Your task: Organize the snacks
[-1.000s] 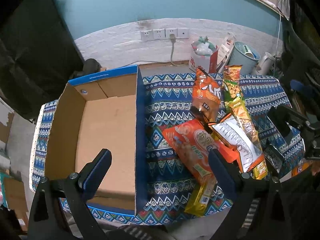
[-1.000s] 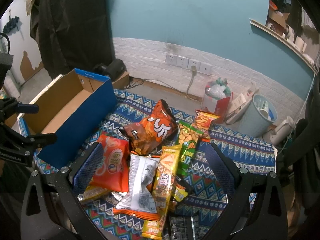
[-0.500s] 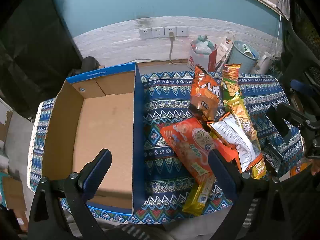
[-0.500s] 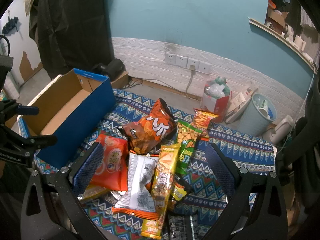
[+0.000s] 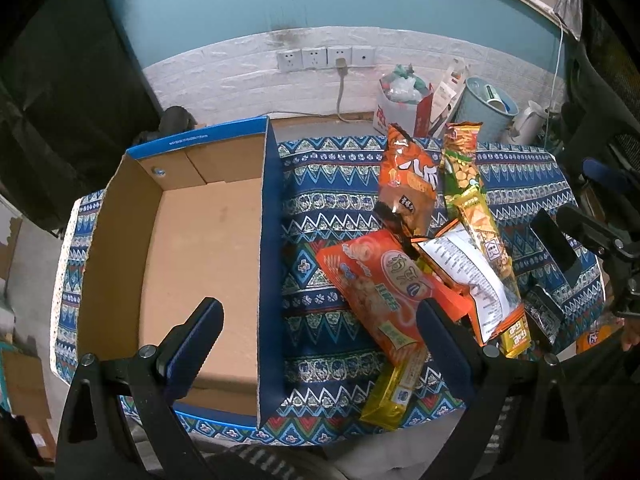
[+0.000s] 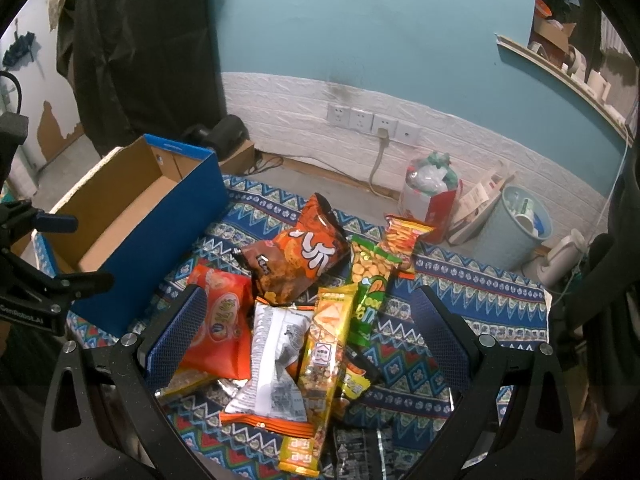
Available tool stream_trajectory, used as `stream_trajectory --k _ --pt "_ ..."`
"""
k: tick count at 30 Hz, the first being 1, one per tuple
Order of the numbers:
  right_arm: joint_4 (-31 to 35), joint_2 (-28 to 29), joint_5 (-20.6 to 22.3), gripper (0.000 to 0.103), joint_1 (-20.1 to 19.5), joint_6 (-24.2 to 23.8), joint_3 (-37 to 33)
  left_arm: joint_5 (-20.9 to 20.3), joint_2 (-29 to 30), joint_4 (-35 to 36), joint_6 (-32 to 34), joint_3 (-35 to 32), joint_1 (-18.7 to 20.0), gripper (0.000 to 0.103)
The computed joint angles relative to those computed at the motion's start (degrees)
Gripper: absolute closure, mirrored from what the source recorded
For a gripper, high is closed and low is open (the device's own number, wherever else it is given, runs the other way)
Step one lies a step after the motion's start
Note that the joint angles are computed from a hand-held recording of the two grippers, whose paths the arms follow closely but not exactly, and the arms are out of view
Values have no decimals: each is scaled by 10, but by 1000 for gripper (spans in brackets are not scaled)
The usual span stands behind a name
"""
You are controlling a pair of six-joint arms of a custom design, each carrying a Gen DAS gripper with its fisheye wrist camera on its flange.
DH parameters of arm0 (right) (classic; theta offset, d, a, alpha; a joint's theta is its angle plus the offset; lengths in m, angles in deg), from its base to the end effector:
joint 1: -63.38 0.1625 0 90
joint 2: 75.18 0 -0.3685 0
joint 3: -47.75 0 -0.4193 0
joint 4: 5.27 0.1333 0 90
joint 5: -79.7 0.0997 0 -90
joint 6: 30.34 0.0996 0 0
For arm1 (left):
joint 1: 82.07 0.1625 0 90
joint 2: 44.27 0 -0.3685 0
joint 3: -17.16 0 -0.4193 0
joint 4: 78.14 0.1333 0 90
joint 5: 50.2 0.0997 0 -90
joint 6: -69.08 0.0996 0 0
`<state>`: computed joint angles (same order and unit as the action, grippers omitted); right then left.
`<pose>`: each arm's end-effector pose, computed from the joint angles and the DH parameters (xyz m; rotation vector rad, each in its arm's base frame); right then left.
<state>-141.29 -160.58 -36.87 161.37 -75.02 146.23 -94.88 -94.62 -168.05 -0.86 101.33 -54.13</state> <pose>0.1671 -0.5522 0.4144 0.9459 -2.3016 0.5121 -0.4584 -0.4742 0.0991 0.1304 2.2517 -0.5759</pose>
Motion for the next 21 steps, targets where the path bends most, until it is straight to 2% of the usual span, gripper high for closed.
stream_trajectory --k 21 --pt "0 -2 -7 3 -4 4 -3 -11 16 -5 5 -16 4 5"
